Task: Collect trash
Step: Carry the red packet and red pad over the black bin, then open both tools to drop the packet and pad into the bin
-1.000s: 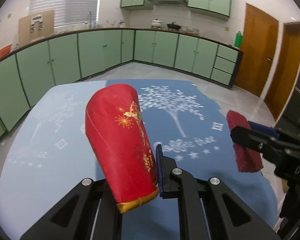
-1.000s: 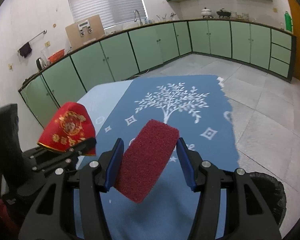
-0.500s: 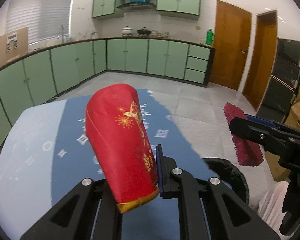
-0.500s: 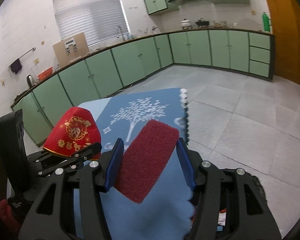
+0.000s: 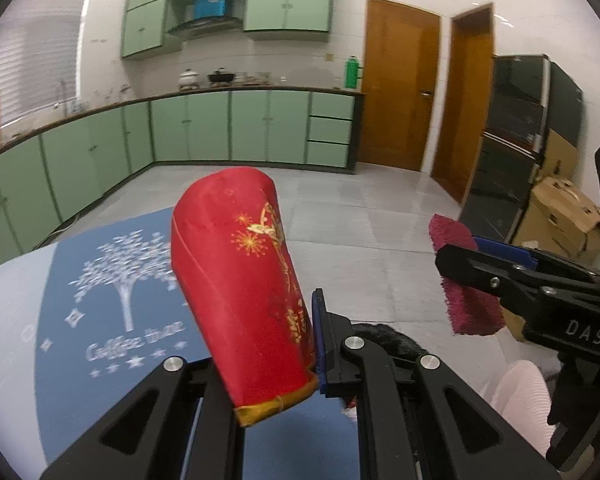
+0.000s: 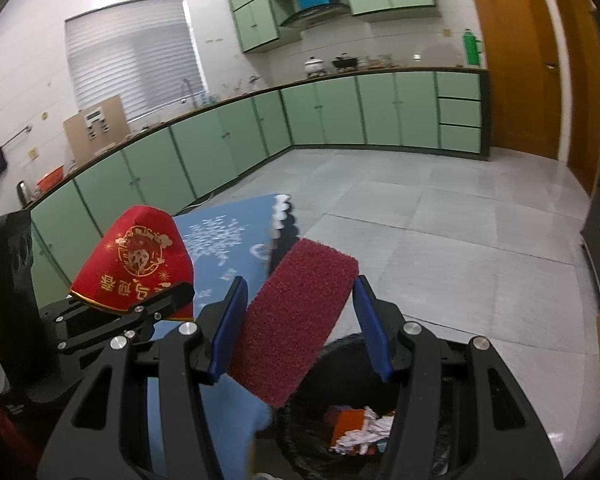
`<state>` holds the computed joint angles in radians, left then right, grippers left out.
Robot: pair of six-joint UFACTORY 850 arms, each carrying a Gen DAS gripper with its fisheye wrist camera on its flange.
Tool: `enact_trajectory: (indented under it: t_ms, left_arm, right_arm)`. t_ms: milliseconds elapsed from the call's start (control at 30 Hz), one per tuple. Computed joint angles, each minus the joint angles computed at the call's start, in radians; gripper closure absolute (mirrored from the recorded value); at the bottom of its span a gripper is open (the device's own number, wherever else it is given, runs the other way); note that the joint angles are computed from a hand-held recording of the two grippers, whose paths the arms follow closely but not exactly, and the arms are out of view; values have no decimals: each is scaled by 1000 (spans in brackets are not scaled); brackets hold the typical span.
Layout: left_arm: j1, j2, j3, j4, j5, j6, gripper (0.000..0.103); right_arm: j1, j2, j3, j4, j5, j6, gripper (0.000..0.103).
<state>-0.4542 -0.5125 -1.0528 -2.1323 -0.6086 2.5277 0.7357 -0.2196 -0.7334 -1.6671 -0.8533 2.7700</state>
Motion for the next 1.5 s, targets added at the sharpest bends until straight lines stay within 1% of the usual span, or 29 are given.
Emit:
enact_trajectory:
  t_ms: [200,367,567,767,1067,1133,1167,1233,1300,1367,1433,1500]
  left_arm:
    - [-57,1,5,35,-10,1,92]
    - [-100,-27,-10,59,-4,-5,92]
    - [-129,-79,-52,108,2,-55,92]
    - [-150,-125,-104,137,26,-89,91]
    - [-164,-190,-180,218,80,-173,89]
    - [-167,-203,-196,250,88,-205,86]
    - [-168,-207,-201,261,91,-216,81]
    - [-168,-212,-207,266,91,-223,78]
    - [-167,-212,-210,264,92,-224,62]
    - [-161,-213,-211,262,85,-224,57]
    - [-154,-213,-213,270,81,-230,52]
    - [-149,-210,-208,254,75,-217,43]
  right_arm:
    - [25,48,87,67,-46,42,50]
    - [26,62,137,98,-51,82,50]
    - [24,51,168,121,-50,121,50]
    - [2,27,181,102,-23,168,50]
    - [-74,-24,170,9,55,223,50]
    - [-89,-30,160,3,75,215,47]
    - [-97,-33,159,-4,83,218,45]
    - [-108,-35,159,-12,87,216,37]
    - [-112,-40,156,-6,86,207,33]
    - [-114,-39,157,2,81,204,30]
    - [-110,-37,160,18,70,200,23]
    - [-103,-34,159,44,53,189,17]
